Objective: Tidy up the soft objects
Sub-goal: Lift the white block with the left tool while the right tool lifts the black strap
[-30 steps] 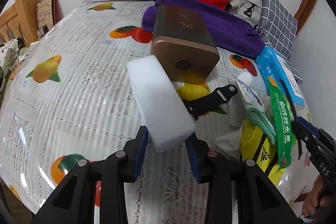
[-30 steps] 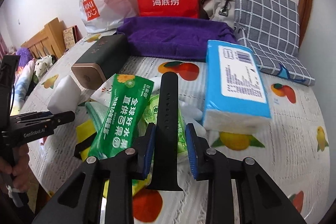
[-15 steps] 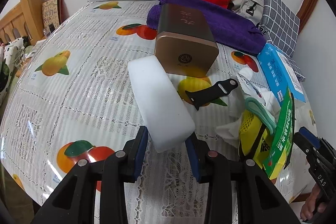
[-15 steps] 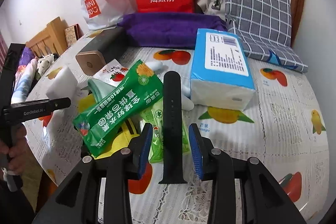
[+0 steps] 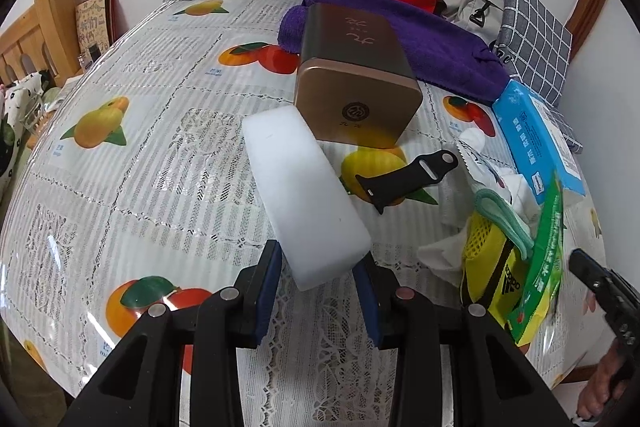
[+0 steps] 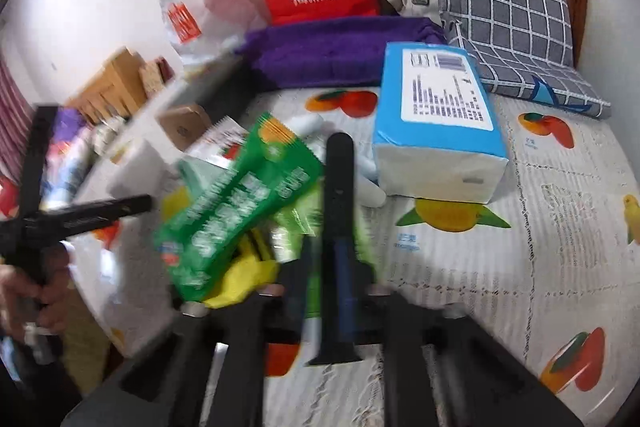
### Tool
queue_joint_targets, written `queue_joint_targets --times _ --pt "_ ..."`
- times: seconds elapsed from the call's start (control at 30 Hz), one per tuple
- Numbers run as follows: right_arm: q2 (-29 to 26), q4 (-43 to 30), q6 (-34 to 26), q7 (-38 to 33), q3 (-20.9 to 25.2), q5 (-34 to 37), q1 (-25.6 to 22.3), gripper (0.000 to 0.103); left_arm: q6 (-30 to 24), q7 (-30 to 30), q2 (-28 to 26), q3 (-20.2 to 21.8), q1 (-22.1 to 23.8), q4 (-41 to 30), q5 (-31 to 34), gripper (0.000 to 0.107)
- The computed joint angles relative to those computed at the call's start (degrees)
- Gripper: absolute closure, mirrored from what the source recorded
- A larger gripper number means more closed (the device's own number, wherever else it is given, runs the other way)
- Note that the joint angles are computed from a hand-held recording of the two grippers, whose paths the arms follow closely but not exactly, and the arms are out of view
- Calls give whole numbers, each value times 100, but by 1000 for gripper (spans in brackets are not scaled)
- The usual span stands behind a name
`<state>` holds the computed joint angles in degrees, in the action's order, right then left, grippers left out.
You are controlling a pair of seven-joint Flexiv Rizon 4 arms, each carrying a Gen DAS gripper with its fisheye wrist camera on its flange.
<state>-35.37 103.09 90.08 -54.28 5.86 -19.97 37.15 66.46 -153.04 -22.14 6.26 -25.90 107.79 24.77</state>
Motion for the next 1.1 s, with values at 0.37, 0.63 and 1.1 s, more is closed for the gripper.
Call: queue_joint_targets --times 0.37,0.63,1.1 --pt "43 110 -4 141 21 41 -98 93 -82 152 -114 -2 -33 -122 -136 72" --pt "-109 -59 -116 20 132 68 -143 89 -154 133 -108 0 -10 -133 -92 72" --pt "-108 -10 11 179 -349 -113 161 83 -274 203 -129 -12 -18 -254 26 73"
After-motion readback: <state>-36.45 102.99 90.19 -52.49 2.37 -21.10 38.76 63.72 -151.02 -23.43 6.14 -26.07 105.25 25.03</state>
